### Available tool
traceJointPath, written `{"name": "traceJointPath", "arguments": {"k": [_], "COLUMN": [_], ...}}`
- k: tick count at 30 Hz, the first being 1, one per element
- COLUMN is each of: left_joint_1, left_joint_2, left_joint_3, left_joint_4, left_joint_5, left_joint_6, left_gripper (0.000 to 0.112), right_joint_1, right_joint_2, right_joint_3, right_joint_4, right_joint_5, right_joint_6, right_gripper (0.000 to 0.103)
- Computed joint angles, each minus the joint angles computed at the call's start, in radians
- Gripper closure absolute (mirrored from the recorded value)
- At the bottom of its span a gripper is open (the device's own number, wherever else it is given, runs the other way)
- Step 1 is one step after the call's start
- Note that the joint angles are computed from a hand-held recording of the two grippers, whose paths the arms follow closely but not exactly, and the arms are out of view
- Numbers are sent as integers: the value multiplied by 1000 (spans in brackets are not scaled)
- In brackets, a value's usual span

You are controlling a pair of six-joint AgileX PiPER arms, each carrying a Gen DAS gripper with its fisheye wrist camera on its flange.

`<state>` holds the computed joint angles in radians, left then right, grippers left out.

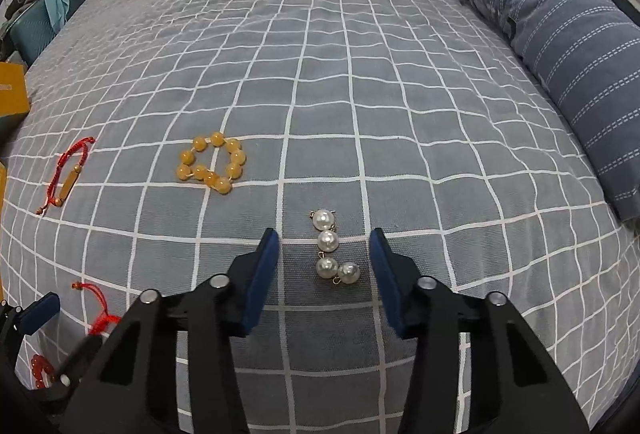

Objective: Organize jewelry
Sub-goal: 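Grasp the red cord bracelet with left tool while right tool grasps pearl pendant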

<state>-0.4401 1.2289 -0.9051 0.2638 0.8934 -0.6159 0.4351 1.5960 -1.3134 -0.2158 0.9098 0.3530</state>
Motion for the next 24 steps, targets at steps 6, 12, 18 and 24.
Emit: {"name": "traceJointPath", "arguments": {"k": [6,12,18,24], "left_joint_1": [-3,30,48,81], "left_joint_2": [13,4,-13,-39], "left_joint_3": [-7,-6,-4,-8], "left_joint_4": [41,16,-8,-27], "left_joint_5": [18,12,10,13], "left_joint_6": [-34,13,46,70], "left_gripper": [88,107,108,108], "right_joint_1": [-12,-24,-14,-6], "right_joint_2": [14,16,2,-34], "right_joint_3": [-7,-5,6,15], "right_joint_4": [11,28,8,-6], "right_joint_5": [3,-2,-4,-7], "right_joint_6": [-8,-17,13,37], "right_gripper": [75,92,92,92]}}
